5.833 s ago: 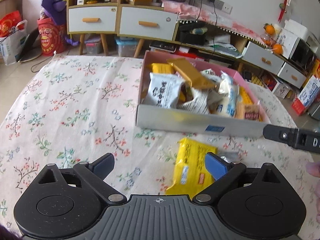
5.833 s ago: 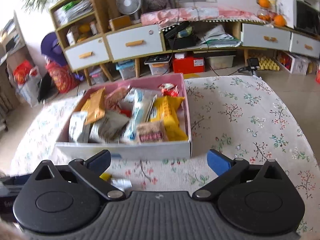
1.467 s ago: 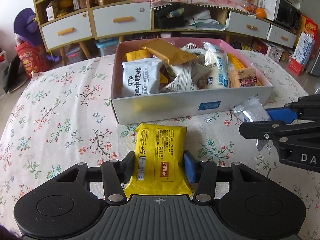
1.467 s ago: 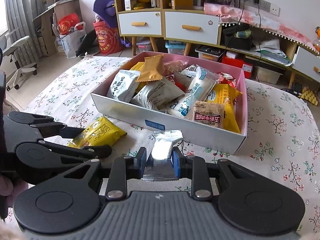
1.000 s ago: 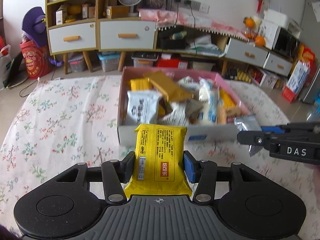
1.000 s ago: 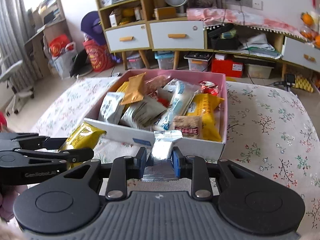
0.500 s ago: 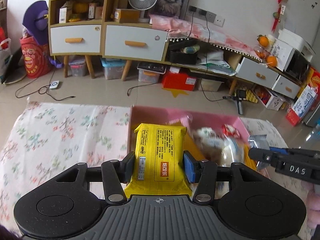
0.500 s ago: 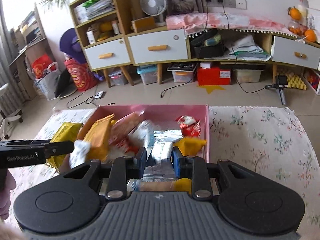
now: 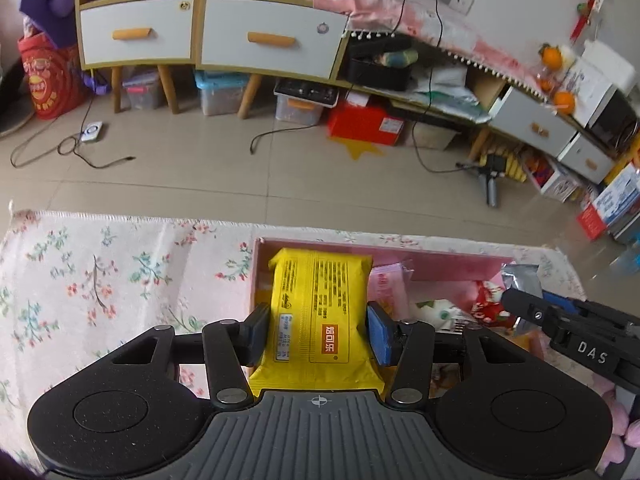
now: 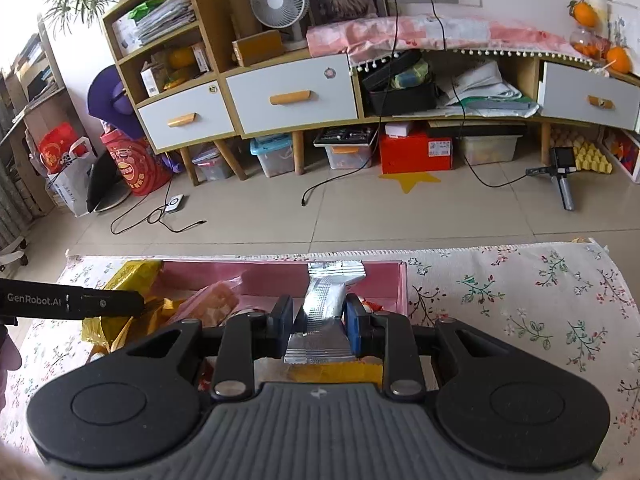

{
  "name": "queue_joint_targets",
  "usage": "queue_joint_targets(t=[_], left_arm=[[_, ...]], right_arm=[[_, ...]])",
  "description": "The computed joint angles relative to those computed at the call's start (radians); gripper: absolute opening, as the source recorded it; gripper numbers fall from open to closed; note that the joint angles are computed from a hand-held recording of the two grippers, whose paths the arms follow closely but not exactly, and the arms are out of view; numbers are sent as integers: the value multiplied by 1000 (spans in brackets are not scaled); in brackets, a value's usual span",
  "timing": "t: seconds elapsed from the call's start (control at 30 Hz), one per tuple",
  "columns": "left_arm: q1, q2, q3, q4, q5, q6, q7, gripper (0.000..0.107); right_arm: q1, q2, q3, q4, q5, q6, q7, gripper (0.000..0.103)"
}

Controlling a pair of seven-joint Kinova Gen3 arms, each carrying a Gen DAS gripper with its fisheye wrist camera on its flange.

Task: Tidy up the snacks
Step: 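Carry the yellow pack and silver packet into the pink box with both tools, then open both tools to release the yellow pack and silver packet in the box, then withdraw both open tools from the box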

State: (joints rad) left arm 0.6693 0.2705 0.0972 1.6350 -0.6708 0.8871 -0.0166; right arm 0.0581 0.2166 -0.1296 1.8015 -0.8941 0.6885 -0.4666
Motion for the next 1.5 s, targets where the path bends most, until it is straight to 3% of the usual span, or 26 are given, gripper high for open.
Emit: queue_joint_targets(t=[0.1, 0.2, 0.33, 0.53, 0.6, 0.8, 1.23, 1.37, 1.5], left_arm=[[6, 4, -4, -3, -27, 8, -7, 54], [14, 2, -9, 2, -57, -1, 14, 59], [25, -2, -8, 16, -92, -11, 42, 67], [88, 1, 6, 20, -172, 50, 113, 86], [104, 3, 20, 11, -183, 83, 109, 88], [178, 4, 53, 5, -225, 172, 187, 95], [354, 62, 106, -78, -195, 403, 337, 100], [400, 102, 110, -145, -144, 492, 338, 100], [437, 111, 106, -165, -101, 520, 373, 100]], right_arm=[[-10, 5, 2, -7, 14, -6, -28, 28], [-11, 8, -1, -13, 17, -7, -42, 42], [-12, 3, -5, -13, 22, -12, -45, 48], [-9, -15, 2, -7, 33, -7, -52, 61], [-8, -33, 8, 6, 40, -9, -47, 74], [-8, -82, 44, 27, 54, 10, -67, 89], [-29, -221, 131, 134, 126, 52, -112, 97], [-34, -260, 169, 177, 126, 84, -85, 100], [-37, -282, 199, 211, 137, 112, -74, 101]])
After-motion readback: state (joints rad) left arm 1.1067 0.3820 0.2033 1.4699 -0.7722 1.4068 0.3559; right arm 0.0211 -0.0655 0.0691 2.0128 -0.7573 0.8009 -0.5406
